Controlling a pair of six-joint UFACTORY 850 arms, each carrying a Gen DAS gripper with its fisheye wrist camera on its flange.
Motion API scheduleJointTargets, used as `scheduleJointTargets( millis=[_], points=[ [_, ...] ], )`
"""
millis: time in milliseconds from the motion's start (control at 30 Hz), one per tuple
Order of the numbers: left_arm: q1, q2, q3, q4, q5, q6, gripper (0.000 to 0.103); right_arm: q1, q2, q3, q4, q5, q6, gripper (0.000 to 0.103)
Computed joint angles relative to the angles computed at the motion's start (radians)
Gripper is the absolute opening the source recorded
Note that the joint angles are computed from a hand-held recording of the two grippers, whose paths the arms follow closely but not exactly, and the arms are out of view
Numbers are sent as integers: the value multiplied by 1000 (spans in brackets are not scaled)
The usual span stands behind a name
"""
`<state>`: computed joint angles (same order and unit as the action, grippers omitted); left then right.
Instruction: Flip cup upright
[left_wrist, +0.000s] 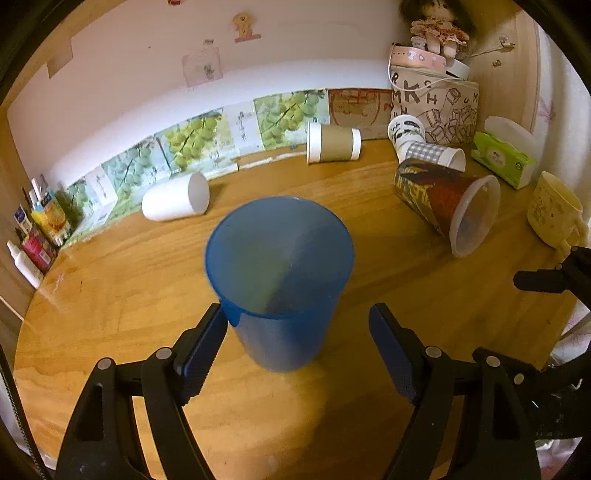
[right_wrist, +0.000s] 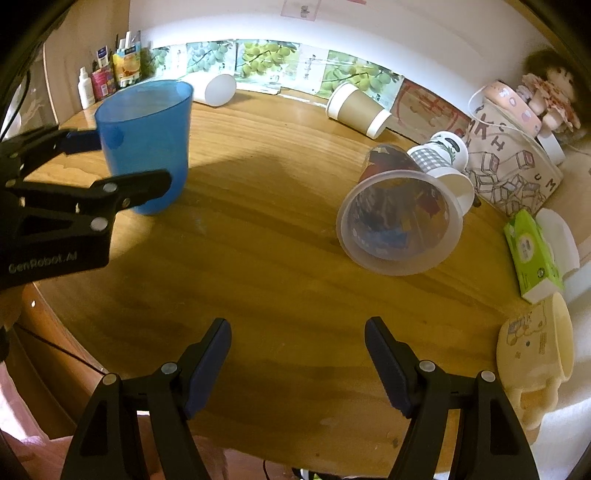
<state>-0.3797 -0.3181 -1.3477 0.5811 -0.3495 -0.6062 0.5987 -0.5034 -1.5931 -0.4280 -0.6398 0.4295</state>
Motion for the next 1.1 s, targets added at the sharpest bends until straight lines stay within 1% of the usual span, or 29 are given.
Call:
scheduleJointTargets(
  millis=[267,333,467,500,567,633,700,767,867,967,1100],
  points=[
    [30,72,73,-176,-12,135,82,24,11,-4,17,-35,117,75],
    [36,101,95,-221,-26,171,82,34,17,-4,19,-45,166,75],
    [53,181,153,-264,-70,203,82,61,37,-6,15,-64,284,76],
    [61,203,168,-289,-78,229,82,71,48,-2,14,-63,327,76],
    [83,245,193,-360,-97,306,82,85,65,10,18,-44,373,81],
    [104,275,202,-394,-128,355,82,105,77,7,25,-43,426,81],
    [125,305,210,-428,-140,394,82,120,87,1,39,-44,459,81],
    [144,334,217,-433,-142,393,82,145,107,5,4,-29,539,82],
    [163,366,200,-428,-182,386,82,183,127,-10,-64,-44,642,82],
    [174,400,185,-449,-202,383,82,212,152,-26,-94,-71,691,83],
    [174,432,160,-463,-226,335,82,239,184,-48,-112,-135,740,83]
  ],
)
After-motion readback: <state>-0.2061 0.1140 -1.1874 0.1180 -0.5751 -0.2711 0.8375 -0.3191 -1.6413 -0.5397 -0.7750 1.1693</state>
